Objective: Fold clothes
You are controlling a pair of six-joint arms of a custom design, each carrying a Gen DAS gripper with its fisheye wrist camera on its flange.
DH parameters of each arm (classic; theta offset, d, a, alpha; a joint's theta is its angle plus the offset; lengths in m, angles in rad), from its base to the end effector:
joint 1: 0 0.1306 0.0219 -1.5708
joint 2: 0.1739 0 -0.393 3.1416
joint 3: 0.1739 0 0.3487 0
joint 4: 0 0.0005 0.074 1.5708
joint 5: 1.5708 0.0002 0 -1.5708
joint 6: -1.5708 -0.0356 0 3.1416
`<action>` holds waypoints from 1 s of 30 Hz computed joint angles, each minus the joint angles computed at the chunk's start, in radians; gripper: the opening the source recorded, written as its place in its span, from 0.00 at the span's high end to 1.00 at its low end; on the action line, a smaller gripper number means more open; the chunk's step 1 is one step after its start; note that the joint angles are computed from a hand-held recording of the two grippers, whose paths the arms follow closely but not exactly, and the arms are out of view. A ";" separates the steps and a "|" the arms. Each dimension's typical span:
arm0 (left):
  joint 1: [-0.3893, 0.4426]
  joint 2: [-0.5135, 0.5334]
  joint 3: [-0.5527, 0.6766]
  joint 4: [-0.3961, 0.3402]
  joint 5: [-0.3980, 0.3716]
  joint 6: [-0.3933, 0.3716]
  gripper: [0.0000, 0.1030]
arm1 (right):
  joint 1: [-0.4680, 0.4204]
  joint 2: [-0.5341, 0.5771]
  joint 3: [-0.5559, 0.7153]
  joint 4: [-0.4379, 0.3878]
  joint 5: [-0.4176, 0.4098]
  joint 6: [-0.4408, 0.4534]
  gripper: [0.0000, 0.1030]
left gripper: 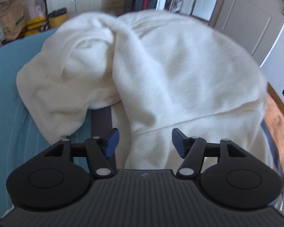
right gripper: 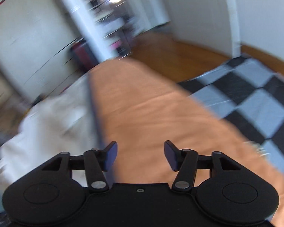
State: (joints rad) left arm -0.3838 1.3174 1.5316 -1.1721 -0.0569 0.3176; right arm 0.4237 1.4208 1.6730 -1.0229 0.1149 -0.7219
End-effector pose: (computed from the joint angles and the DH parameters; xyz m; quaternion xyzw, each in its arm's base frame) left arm 0.3662 -0.1462 0.5068 0.0230 0.9528 -0.0781 0.2925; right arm 0.4096 0.1797 0.5342 0.1587 0.9060 0.1663 0.3554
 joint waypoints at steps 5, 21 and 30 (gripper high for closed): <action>-0.007 0.079 0.063 -0.164 0.050 -0.061 0.36 | 0.070 0.111 0.132 0.036 -0.147 -0.014 0.14; -0.160 -0.185 -0.078 0.127 -0.031 -0.107 0.93 | 0.120 0.171 0.065 0.092 -0.092 0.025 0.44; -0.132 -0.213 -0.095 0.103 0.050 -0.102 0.91 | 0.276 0.105 0.070 0.265 0.040 0.497 0.81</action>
